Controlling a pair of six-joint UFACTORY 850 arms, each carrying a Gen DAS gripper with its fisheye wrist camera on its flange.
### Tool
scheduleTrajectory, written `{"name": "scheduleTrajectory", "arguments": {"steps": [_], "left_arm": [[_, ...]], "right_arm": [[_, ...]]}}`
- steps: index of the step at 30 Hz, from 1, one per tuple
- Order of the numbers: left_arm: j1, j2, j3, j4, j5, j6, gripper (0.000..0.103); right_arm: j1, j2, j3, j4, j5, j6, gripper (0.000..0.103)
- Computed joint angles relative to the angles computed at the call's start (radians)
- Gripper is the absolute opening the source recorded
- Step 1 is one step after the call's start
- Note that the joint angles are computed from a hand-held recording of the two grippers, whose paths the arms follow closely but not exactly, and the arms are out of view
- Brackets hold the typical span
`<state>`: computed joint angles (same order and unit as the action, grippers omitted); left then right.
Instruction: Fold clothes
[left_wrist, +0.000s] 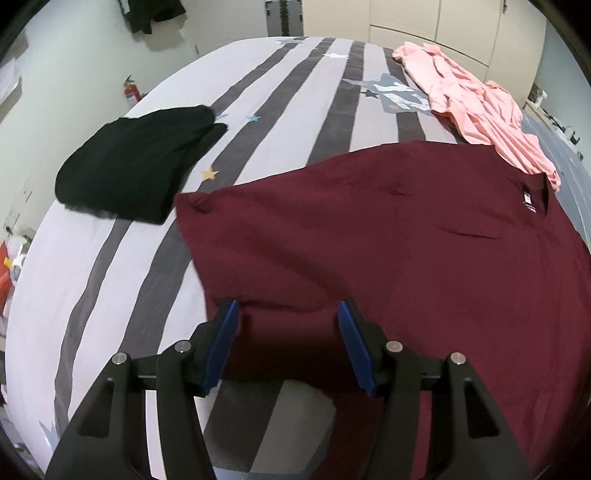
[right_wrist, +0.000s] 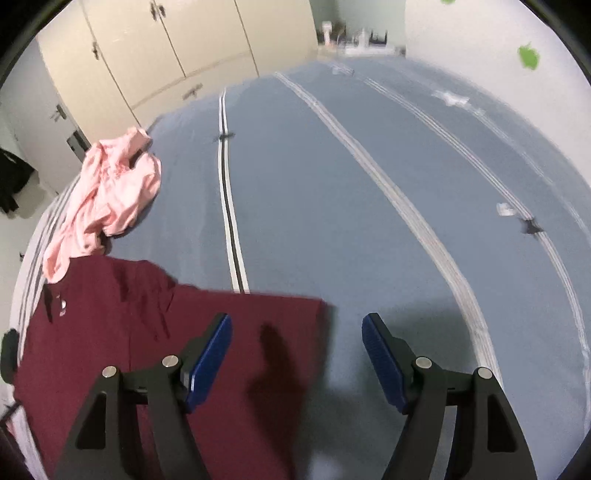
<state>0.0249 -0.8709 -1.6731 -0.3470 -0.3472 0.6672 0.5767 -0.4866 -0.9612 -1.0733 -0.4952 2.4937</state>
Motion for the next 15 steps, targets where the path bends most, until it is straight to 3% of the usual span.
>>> {"name": "scheduleTrajectory", "arguments": {"steps": [2, 4, 6, 8, 11, 13, 15], "left_arm": [[-0.003, -0.005, -0.006, -0.004, -0.004, 0.004, 0.053], [-0.004, -0.007, -0.008, -0.003, -0.004, 0.004, 0.053], [-0.004, -0.008, -0.008, 0.004, -0.002, -0.002, 0.053], [-0.003, -0.008, -0.007, 0.01, 0.002, -0.009, 0.053], [0.0, -0.013, -0.014, 0.039, 0.002, -0.049, 0.053], [0.002, -0.023, -0.028, 0.077, -0.009, -0.107, 0.053], [0.004, -0.03, -0.041, 0.103, -0.017, -0.142, 0.053]], "right_arm": [[-0.049, -0.042, -0.019, 0.051, 0.1, -0.059, 0.067], [-0.06, -0.072, -0.041, 0.086, 0.111, -0.115, 0.059], [-0.059, -0.07, -0.042, 0.021, 0.108, -0.095, 0.003], [-0.054, -0.05, -0.036, -0.028, 0.082, -0.061, 0.003], [0.0, 0.025, -0.023, -0.196, -0.083, 0.069, 0.004], [0.017, 0.021, -0.048, -0.167, -0.143, -0.01, 0.004], [-0.002, -0.023, -0.077, -0.022, -0.124, -0.186, 0.005]]}}
